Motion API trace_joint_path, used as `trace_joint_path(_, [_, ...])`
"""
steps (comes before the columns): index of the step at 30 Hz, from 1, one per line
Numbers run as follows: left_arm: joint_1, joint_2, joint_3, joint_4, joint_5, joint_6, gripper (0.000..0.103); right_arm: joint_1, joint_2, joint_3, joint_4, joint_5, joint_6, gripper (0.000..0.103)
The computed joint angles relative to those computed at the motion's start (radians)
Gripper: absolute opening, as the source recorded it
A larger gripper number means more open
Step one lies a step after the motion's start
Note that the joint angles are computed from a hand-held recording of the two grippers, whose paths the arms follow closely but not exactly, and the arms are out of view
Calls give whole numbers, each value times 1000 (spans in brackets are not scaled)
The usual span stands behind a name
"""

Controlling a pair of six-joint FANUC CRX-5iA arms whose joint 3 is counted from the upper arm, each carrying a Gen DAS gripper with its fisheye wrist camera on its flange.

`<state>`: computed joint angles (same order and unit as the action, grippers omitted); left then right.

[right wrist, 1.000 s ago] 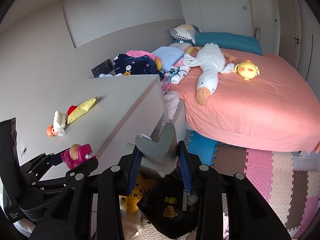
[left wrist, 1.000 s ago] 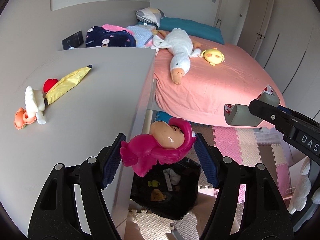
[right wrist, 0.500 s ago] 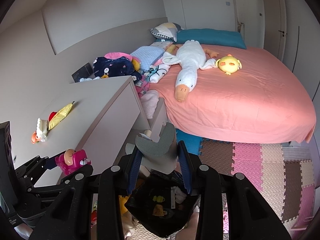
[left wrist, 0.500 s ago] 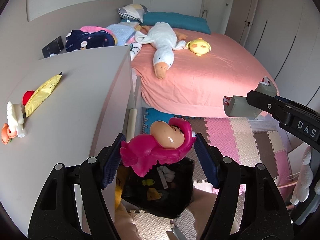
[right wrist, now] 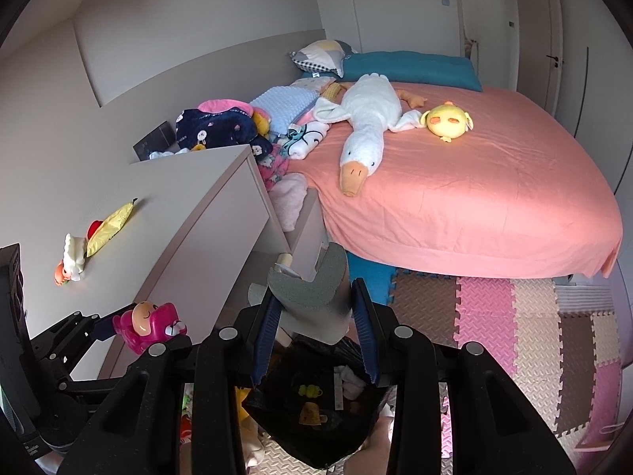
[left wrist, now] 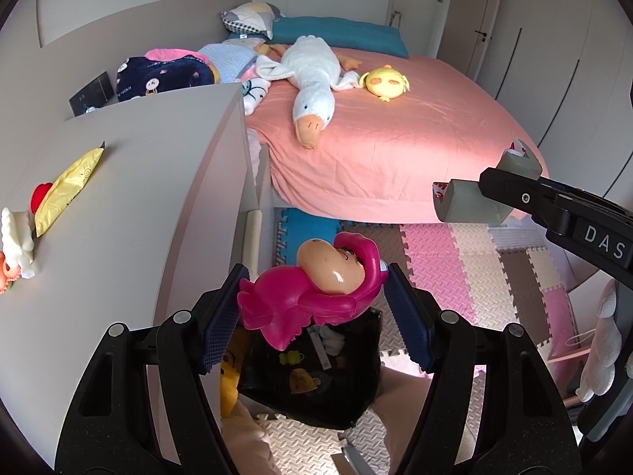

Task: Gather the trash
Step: 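Open the right tool over the bag while the left tool opens too, then grasp the white foam sponge with the left tool while the right tool grasps the yellow packet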

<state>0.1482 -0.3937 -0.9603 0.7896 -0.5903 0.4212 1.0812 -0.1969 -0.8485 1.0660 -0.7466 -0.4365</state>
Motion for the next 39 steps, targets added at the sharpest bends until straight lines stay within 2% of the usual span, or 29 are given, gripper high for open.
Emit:
trace_joint_path(4, [6,26,16,-32,-13,20,69,-7,13,7,-13,6,9,38])
trace_joint_path(5, [10,36,26,-52,-25,33,72,-8,19,14,-19,3,16,38])
trace_joint_path(6, [12,40,34,-73,-28,49,85,-7,25,21,-23,-4,19,39])
trace_joint_path(7, [9,34,31,-80,-14,58,94,-5,29,27,-27,-16,20,44])
trace_joint_path(10, [12,16,19,-71,14,54,95,4,33,36,-17,-62,11,66])
trace_joint_path(11, [16,14,21,-75,20,63,95,8,34,39,-12,-77,10,69])
trace_joint_path(25, [86,-11,11,-39,8,28,95,1,58,57,14,-45,10,70])
trace_joint_path(31, [132,-21,3,-22,4,-7,95,-2,106,98,26,-8,28,70])
trace_joint_path(39, [238,-19,6,11,-2,-59,95,-15,190,173,70,59,50,70])
